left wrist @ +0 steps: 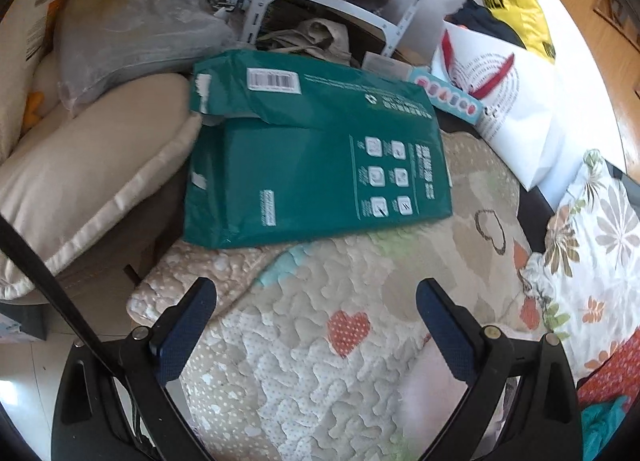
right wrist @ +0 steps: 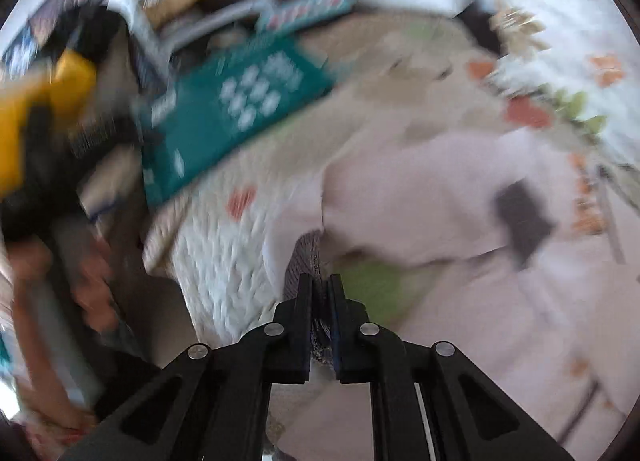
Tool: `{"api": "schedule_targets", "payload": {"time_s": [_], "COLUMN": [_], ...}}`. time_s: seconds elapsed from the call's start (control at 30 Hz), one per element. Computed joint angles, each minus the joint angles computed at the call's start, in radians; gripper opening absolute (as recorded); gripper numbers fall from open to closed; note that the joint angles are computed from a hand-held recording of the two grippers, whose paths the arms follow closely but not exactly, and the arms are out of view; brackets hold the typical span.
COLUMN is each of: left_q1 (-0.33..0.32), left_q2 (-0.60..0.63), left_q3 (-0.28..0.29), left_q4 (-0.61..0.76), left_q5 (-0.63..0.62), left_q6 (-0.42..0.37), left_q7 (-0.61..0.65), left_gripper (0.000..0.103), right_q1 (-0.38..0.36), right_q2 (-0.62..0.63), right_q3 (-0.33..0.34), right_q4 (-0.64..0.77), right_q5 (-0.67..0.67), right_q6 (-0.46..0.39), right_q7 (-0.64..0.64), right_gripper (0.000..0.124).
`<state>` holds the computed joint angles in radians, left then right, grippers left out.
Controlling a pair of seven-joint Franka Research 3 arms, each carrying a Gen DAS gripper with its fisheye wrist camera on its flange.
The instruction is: Fold small clothes
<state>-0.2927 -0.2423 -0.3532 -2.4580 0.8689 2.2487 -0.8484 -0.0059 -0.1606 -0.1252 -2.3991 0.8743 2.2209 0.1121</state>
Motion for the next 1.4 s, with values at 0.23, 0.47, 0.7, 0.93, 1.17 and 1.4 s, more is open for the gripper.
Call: {"api": "schedule_targets", "payload": {"time_s": [0.23, 0.47, 0.7, 0.93, 1.17, 1.4], "left_q1": [-0.023, -0.088, -0.143, -0.173, -0.218, -0.24], "left_q2": [0.138, 0.3, 0.39, 0.449, 0.528, 0.579], "left_q3": [-0.001, 0.031, 0.068, 0.092, 0.111, 0.13], "left_q4": [0.126, 0.292, 0.386, 0.435, 0.529, 0.596], "left_q5": [0.058, 0.098, 0.091, 0.077, 0.05, 0.049], "left_q6": [0.019, 0.025, 0.04, 0.084, 0.06, 0.064], "left_q7": [0.093, 0.24, 0.348, 0.376, 0.486, 0.533], "left_gripper": [0.1, 0.1, 0.1, 0.1, 0.1, 0.1], "right_q1": [-0.167, -0.233, -0.425, -0.45, -0.415, -0.397], "right_q2": [0.185, 0.525, 0.583, 0.616, 0.801, 0.873], "right_q3": [-0.102, -0.132, -0.031, 0.005, 0.009, -0.048], "right_q4": [0.343, 0.608, 0.691, 0.73, 0.919, 0.989], "right_q5": [0.005, -0.284, -0.146, -0.177, -0.331, -0.411], "right_q6": [-0.042, 0.235, 0.205, 0.225, 0.162, 0.3], "right_q7": [0.182, 0.508, 0.552, 0.535, 0.66, 0.793], "right_gripper": [0.008, 0.012, 0.046, 0.053, 0.017, 0.005]}}
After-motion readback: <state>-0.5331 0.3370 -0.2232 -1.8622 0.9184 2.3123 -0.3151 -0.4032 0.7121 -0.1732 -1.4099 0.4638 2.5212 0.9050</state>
